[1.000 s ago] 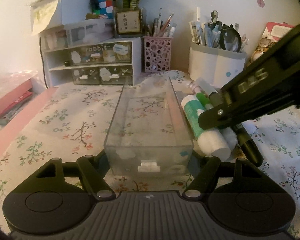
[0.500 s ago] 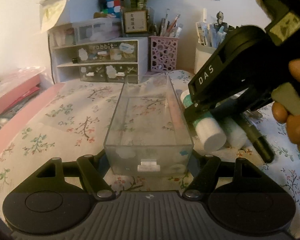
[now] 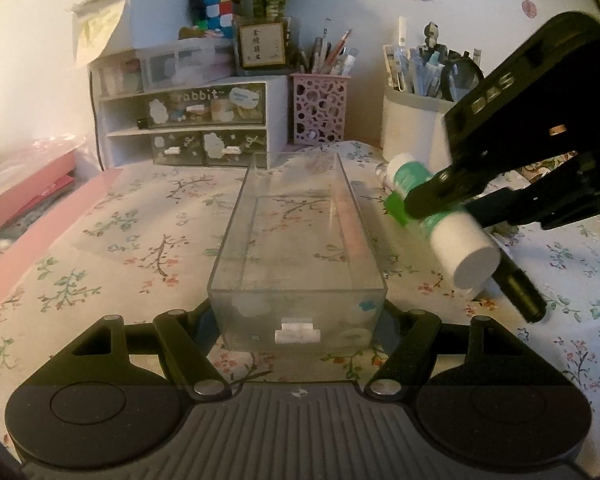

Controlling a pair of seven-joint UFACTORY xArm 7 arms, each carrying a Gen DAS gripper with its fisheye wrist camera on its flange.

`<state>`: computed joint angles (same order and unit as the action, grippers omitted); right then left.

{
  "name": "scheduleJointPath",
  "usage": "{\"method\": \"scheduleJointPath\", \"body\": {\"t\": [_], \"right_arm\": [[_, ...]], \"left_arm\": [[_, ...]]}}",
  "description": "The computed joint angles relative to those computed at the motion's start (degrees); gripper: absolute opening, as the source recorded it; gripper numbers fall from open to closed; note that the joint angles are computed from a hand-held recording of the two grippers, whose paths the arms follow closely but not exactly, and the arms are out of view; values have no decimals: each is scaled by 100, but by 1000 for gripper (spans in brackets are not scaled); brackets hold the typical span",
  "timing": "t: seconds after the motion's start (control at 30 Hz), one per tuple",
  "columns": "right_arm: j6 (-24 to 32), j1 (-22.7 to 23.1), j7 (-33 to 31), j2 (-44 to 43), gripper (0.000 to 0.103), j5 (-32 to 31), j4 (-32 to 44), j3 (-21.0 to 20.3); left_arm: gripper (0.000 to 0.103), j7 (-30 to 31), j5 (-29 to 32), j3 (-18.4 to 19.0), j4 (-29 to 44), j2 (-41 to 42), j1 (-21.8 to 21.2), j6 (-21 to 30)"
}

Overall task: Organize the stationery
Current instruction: 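Carry the glue stick over the clear tray and release it inside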

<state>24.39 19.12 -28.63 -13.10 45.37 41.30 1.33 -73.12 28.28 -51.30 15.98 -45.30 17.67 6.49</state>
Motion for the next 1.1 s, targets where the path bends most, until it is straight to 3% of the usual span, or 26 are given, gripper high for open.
{"method": "scheduleJointPath", "body": {"t": [0.2,0.63,1.1], "right_arm": [[39,26,-101,-321,15,523,-140,-174],[57,183,-145,-741,15,748,-305,-359],[409,232,-415,-123,16,1022,160,-102]], "left_arm": [[72,140,19,-51,27,101,121,-259],[72,291,-179,-193,20,77,191,-394],[72,732,-424,-162,-51,145,252,-625]]}}
